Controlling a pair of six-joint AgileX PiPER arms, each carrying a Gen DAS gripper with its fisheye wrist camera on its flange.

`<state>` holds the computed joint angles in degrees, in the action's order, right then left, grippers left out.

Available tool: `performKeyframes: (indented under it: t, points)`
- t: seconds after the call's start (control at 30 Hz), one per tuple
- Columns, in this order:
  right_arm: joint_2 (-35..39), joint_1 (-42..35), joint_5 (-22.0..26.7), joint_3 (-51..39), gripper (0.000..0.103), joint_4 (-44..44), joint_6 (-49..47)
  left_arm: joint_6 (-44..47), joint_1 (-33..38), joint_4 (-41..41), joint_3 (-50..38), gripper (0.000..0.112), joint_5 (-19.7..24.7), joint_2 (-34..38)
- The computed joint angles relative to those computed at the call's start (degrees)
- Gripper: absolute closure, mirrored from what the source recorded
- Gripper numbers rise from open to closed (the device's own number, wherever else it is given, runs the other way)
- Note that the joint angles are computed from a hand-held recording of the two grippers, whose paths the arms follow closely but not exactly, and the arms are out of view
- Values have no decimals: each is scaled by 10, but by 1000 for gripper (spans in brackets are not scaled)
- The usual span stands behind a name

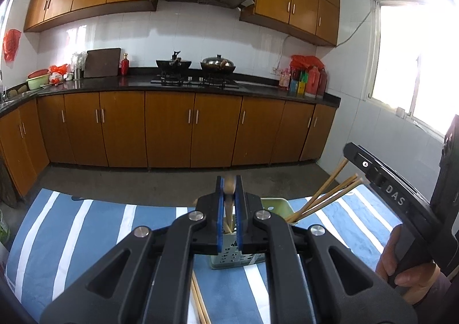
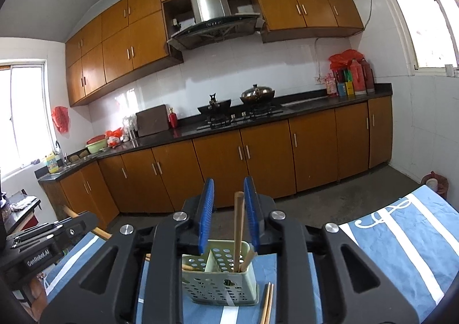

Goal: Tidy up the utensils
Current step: 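Open both tools and withdraw from the green holder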

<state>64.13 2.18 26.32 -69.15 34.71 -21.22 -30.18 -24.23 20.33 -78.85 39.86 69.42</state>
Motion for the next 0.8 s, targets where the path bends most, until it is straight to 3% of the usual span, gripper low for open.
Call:
performKeyframes:
  t: [0.27, 0.43, 0.53, 0.63, 0.8]
  points:
    - [-84, -101, 82, 38, 76, 88, -85, -18, 6, 2, 48, 102, 6, -86]
    - [-117, -168, 139, 100, 74, 94, -119, -47, -5, 32, 117, 92, 29, -144]
    - [-104, -153, 153, 142, 74, 35, -87, -77, -22, 70, 176, 92, 48, -154]
    - [-63, -126, 180, 175, 74, -3, -63, -58, 2, 28, 236, 92, 44, -151]
    - [-12, -59, 165, 223, 79, -40, -16, -19, 40, -57, 311, 92, 19, -147]
